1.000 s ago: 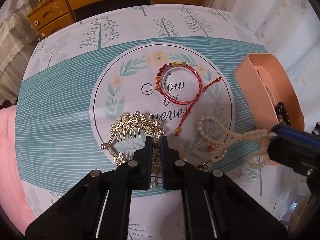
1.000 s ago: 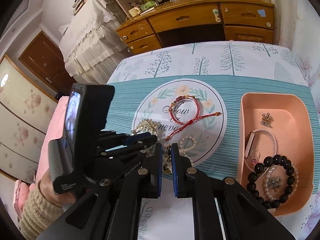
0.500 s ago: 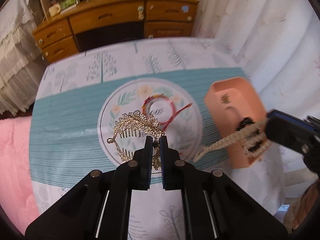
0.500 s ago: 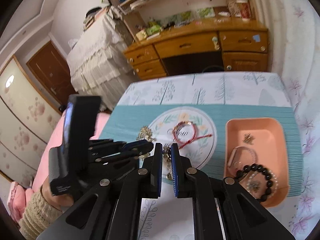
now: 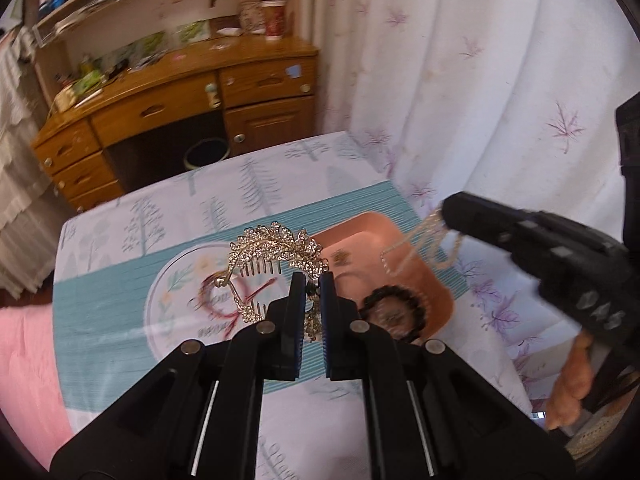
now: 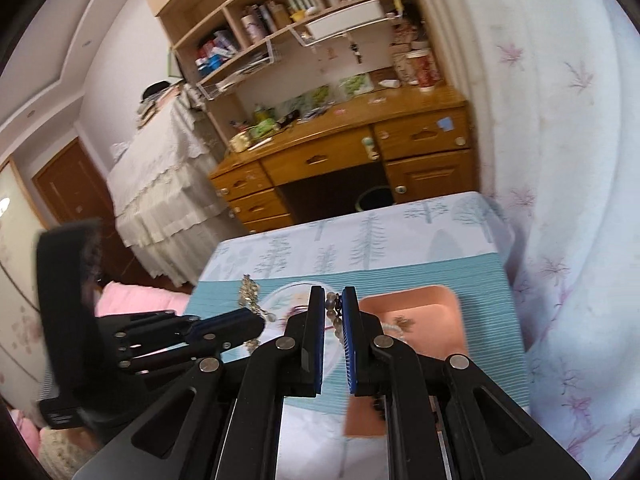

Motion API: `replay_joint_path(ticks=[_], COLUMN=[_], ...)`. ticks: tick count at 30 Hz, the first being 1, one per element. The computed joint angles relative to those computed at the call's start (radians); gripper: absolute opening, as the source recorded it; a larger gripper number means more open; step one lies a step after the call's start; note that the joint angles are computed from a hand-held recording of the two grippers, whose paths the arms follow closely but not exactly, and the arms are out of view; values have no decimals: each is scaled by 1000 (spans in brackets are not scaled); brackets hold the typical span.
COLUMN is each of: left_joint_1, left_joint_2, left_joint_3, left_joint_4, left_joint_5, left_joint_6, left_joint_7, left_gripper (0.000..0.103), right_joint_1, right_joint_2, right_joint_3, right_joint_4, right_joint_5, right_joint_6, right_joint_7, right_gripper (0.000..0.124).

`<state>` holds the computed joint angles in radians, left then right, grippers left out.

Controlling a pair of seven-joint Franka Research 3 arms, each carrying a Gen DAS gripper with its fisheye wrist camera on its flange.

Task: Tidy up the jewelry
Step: 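Lower the gold hair piece into the pink box with left tool while right tool drops the necklace in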

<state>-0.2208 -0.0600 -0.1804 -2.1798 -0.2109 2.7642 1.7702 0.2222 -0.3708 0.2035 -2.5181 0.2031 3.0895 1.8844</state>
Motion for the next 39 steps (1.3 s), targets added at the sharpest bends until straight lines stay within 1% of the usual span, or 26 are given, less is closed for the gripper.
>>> replay_joint_path(ticks=[1,3,4,5,6,7,8,9,12,13,14,15,16,17,18,19,20,22,23,25,28,31,34,38,39], left_joint_1=[-3,-9,-12,-14,-16,-15,-14,-13,-12,-7,-6,-6,-7,-5,-3,0,5,10,12,17,19,22,25,15,17], left_joint_2=[15,49,70,93,116,136,157,182,251,269,288,305,324,343,359,372,385,411,422,446,474,491,508,499,494], left_joint_3=[-7,-21,-29,-35,-41,-45,-49,-52,-60,-63,-65,-66,-66,-69,-72,-75,-80,-88,-91,-100,-109,-118,-123,-113,-113], left_joint_4=[16,50,69,88,106,123,140,162,220,232,247,262,278,294,308,319,331,352,362,381,405,417,434,421,416], left_joint_5=[16,43,58,85,115,132,147,164,211,221,234,246,260,267,272,275,275,273,272,262,252,243,234,256,259], left_joint_6=[-2,-10,-12,-13,-15,-19,-25,-35,-54,-54,-56,-59,-62,-64,-66,-70,-75,-85,-89,-95,-101,-84,-82,-74,-79], left_joint_7=[-15,-40,-55,-78,-105,-121,-134,-151,-193,-196,-204,-212,-225,-231,-235,-236,-234,-231,-231,-229,-229,-224,-225,-240,-237], left_gripper=[5,5,5,5,5,5,5,5,5,5,5,5,5,5,5,5,5,5,5,5,5,5,5,5,5], right_joint_1=[-28,-21,-32,-65,-82,-64,-23,-10,-58,-38,17,76,101,91,93,94,92,73,65,56,54,36,40,52,44], right_joint_2=[-5,11,26,43,63,102,119,144,203,225,254,273,302,319,336,356,371,396,405,407,389,346,332,312,311], right_joint_3=[14,-17,-15,3,6,-16,-62,-79,-53,-72,-119,-166,-182,-173,-173,-170,-165,-146,-140,-132,-129,-134,-137,-145,-137], right_joint_4=[-8,-16,-14,-13,-9,1,6,13,22,29,41,54,72,80,91,106,125,150,156,149,115,65,45,34,33], right_joint_5=[-13,-8,-10,-26,-38,-27,1,14,-23,-6,43,150,188,194,230,281,373,477,503,507,470,261,250,255,231], right_joint_6=[0,3,9,12,15,28,26,29,48,52,59,48,47,42,33,26,-2,-29,-27,-9,41,65,89,82,80], right_joint_7=[10,-6,-3,9,14,1,-29,-43,-21,-40,-87,-188,-220,-225,-260,-305,-387,-469,-491,-487,-440,-236,-214,-221,-205], right_gripper=[8,9,9,9,9,9,9,9,9,9,9,9,9,9,9,9,9,9,9,9,9,9,9,9,9])
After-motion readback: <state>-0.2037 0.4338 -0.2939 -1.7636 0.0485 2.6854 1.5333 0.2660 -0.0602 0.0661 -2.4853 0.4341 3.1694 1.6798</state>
